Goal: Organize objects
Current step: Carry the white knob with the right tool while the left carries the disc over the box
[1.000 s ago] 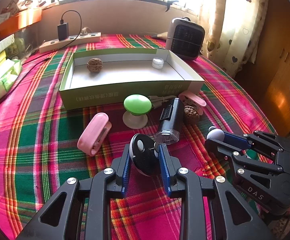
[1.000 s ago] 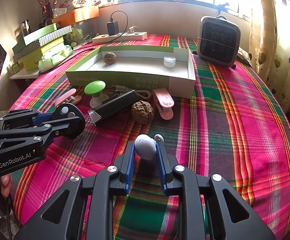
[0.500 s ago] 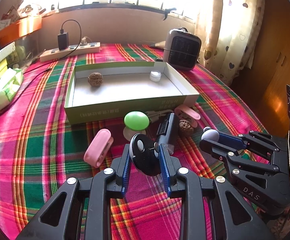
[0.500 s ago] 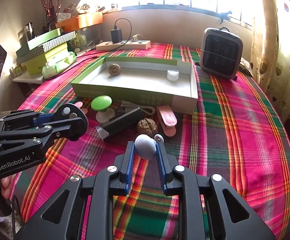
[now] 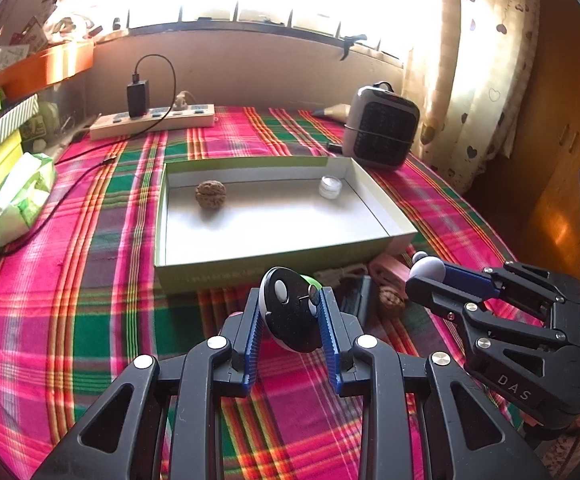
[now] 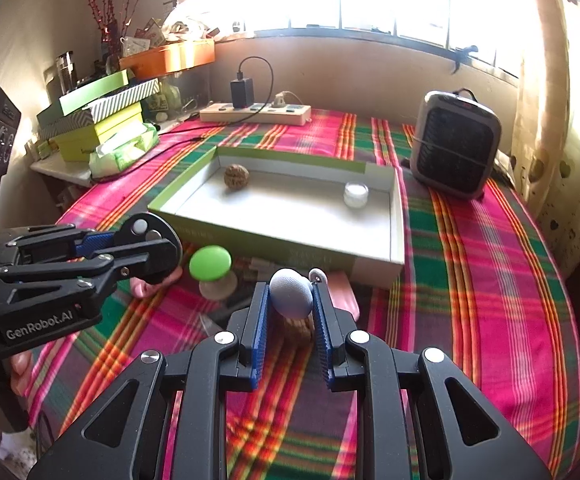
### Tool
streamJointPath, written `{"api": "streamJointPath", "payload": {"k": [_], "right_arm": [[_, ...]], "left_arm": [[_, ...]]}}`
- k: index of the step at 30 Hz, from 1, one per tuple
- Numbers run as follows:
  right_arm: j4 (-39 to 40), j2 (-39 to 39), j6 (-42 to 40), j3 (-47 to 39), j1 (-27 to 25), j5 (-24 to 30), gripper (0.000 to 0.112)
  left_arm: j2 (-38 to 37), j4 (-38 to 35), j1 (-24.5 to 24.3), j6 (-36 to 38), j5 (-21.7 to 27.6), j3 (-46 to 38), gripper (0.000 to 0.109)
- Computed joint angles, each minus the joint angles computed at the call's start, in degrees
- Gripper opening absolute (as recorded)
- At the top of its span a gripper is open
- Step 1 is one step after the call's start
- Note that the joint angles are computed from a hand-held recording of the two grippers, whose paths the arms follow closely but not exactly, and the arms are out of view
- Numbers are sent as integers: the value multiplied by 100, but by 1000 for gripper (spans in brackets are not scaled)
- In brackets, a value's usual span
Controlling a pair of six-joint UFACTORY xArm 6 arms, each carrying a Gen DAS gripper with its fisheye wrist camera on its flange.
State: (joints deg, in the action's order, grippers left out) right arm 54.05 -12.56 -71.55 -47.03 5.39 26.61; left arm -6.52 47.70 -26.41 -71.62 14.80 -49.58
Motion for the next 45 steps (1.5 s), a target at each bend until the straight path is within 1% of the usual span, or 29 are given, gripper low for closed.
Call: {"api": "streamJointPath", "payload": {"k": [10, 14, 18, 23, 29, 35, 45], "right_arm": [[-129, 445, 86, -532, 186, 2, 23], [-226, 690, 188, -803, 241, 4, 23], [-373, 977, 281, -1107, 308, -22, 23], [-739, 1416, 598, -1547, 402, -70, 23], [-1199, 1934, 1064, -2090, 485, -109, 23], [-1827, 2465, 1644, -2597, 573, -126, 23], [-2751, 3196, 2518, -3426, 610, 167, 23]], "left_arm": [[247, -13, 246, 139, 17, -336, 25], [365, -121, 369, 267, -8, -453, 25], [497, -365, 452, 545, -49, -557, 25], [708, -682, 567, 910, -100, -699, 25], [981, -991, 672, 1318, 0, -926, 25], [1185, -1239, 800, 1588, -6, -1111, 25], [1487, -1750, 855, 2047, 125, -1340, 25]]}}
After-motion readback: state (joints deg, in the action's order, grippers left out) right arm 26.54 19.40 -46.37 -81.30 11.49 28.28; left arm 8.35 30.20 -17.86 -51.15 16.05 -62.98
